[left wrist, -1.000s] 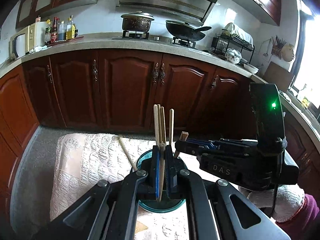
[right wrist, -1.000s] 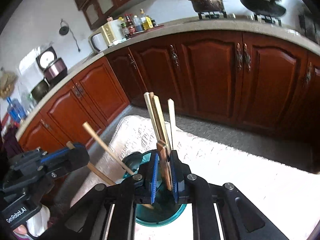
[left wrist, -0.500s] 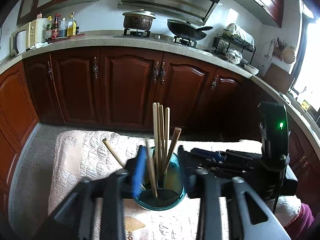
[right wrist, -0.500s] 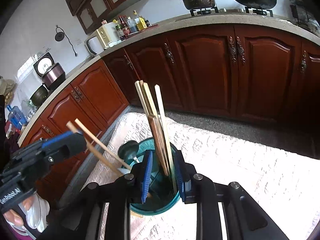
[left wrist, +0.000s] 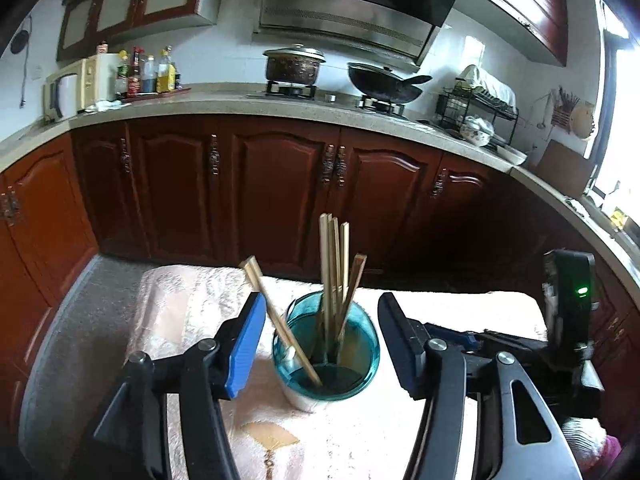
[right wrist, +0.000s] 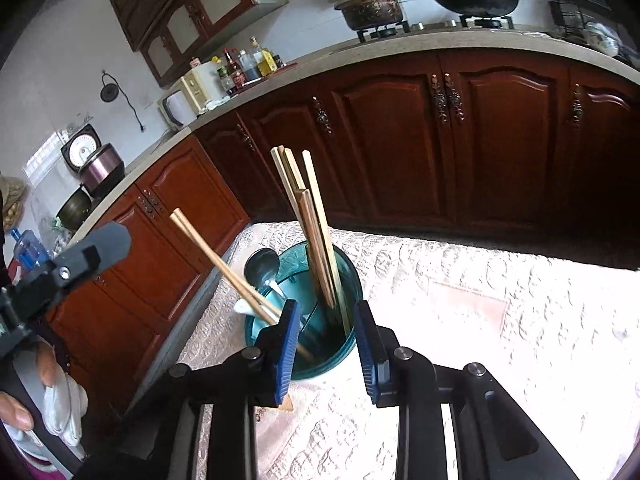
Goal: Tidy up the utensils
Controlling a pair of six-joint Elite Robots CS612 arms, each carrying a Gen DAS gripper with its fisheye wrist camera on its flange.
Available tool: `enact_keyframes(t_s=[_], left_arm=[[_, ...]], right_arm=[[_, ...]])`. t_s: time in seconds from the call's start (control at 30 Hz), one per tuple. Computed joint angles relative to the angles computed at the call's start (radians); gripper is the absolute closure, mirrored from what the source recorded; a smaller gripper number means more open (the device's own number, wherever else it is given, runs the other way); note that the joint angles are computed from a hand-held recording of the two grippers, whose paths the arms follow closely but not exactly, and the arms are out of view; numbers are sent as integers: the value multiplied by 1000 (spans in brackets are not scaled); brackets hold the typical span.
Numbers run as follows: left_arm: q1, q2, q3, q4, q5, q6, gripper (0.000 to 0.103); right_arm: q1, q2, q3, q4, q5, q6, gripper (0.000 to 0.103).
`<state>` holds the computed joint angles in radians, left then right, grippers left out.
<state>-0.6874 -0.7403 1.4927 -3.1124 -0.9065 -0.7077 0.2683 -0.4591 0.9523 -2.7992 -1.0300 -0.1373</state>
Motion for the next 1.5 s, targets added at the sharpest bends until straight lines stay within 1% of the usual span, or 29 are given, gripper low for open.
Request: enact_keyframes(t_s=[0.07,0.2,0.27,0.33,0.4,0.43,0.47,0.53,0.67,0.8,0.93,1.03,1.17,1.5], left_arm=[[-9,-1,11,17,16,-25,43],[-24,-5,29,57,47,-65,43],[-30,-7,39,60,50,-80,43],[-38,-11,51,65,68,-94,43],[-45,-15,61,65,90,-100,43],[-49,-17,65,63,97,-103,43],[-53,-19,69,63,107,-105,43],[-60,-22,74,67,125,-108,43],[-70,-29,88,67,147,-117,43],[-75,-36,100,64,167,-122,43],[-76,-43,112,59,171,-136,43],[-77,-46,119,58,176,-148,43],[-79,-48,121,64,193,-155,43],[-84,-46,118,77,217,-161,43]], right_arm=[[2,-16,35,-33,-18,10,70],[2,-44,95,-98,-26,35,69],[6,-58,125,-136,-55,30,67],[8,-69,146,-158,-67,32,66],[7,-80,165,-172,-59,40,65],[6,-86,177,-182,-56,43,63],[7,-93,191,-199,-57,47,59],[10,-104,209,-227,-63,47,56],[18,-128,250,-289,-98,21,55],[20,-144,277,-335,-104,18,53],[25,-152,291,-359,-124,5,50],[26,-155,298,-364,-121,6,49],[28,-158,305,-373,-128,3,44],[27,-160,312,-375,-136,0,43]])
